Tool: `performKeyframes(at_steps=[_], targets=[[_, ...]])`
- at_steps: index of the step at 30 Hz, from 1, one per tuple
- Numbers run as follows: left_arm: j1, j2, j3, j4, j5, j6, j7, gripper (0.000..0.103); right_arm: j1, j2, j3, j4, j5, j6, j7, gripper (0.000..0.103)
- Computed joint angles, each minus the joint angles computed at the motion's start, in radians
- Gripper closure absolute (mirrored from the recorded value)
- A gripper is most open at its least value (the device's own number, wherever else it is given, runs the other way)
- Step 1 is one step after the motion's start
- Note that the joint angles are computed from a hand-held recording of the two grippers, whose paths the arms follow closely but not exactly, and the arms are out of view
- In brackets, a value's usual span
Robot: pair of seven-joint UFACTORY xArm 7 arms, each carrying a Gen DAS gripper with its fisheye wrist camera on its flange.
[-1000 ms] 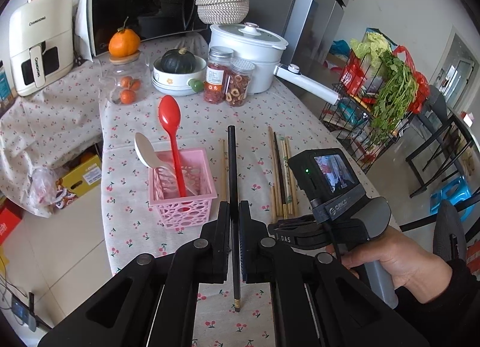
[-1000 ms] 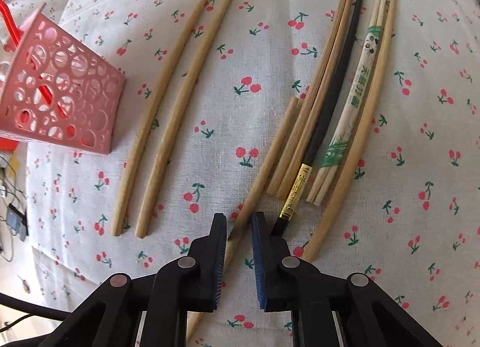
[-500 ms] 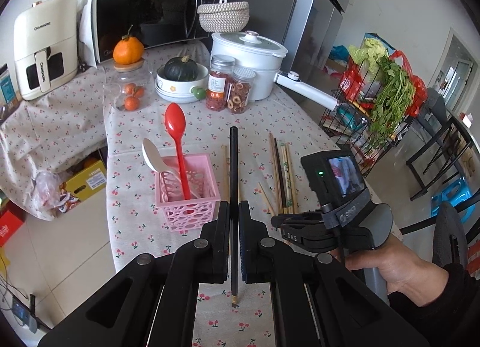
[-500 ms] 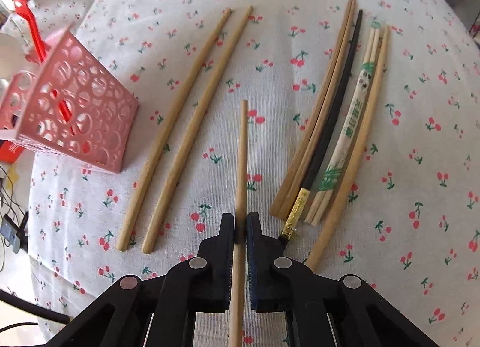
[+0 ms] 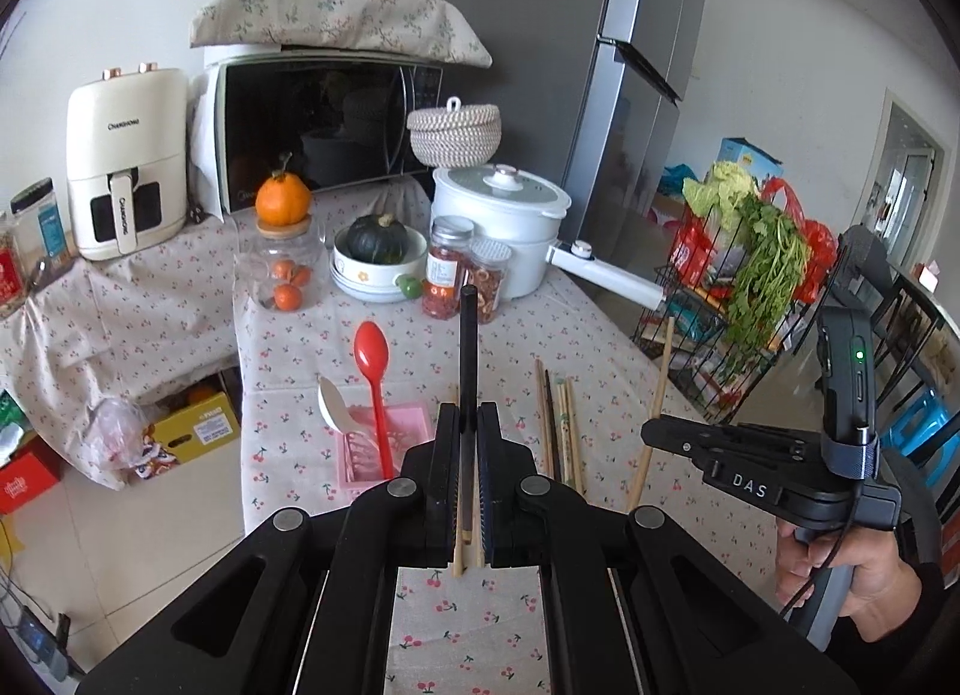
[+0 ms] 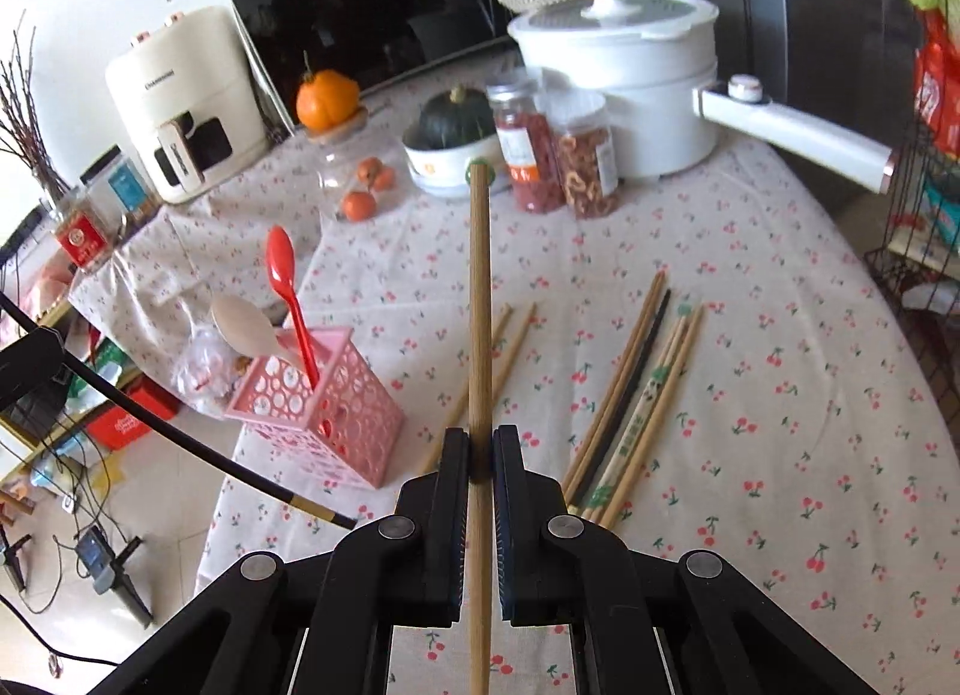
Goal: Organize utensils
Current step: 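Drop the black chopstick into the pink basket with the left tool while the right tool lifts the bamboo chopstick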
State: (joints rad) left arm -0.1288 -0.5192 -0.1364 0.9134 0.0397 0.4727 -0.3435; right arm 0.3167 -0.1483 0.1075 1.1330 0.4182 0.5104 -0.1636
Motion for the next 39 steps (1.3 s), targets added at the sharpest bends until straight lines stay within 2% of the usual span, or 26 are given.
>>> performKeyframes(at_steps=[3,7,13,20,28,34,39], targets=[[0.026,-0.004,-0.02,0.021,0.036,-0.025,-0.011,0.098,0.009,-0.007,-0.009,0.018,0.039,-0.03,-0.033,0.098],[0.116,-0.011,-0.08,0.042,0.133,-0.077,-0.083,0.098,0.017,-0.005,-0.017,0.054,0.089,-0.055,-0.069,0.098],[0.161,0.014,-0.083,0.08,0.174,-0.093,-0.156,0.098,0.021,0.025,-0.016,0.113,0.149,-0.086,-0.093,0.098],[0.245,0.037,-0.121,0.103,0.273,-0.102,-0.268,0.098,0.018,0.065,-0.008,0.167,0.237,-0.094,-0.128,0.098],[0.253,0.096,-0.125,0.13,0.36,-0.081,-0.32,0.098,0.002,0.13,0.021,0.237,0.278,-0.095,-0.143,0.098],[0.152,0.184,-0.053,0.175,0.292,-0.011,-0.248,0.098,-0.002,0.17,0.048,0.272,0.321,-0.11,-0.166,0.098],[0.114,0.262,-0.024,0.219,0.278,0.043,-0.219,0.098,-0.003,0.198,0.068,0.293,0.315,-0.119,-0.153,0.098]])
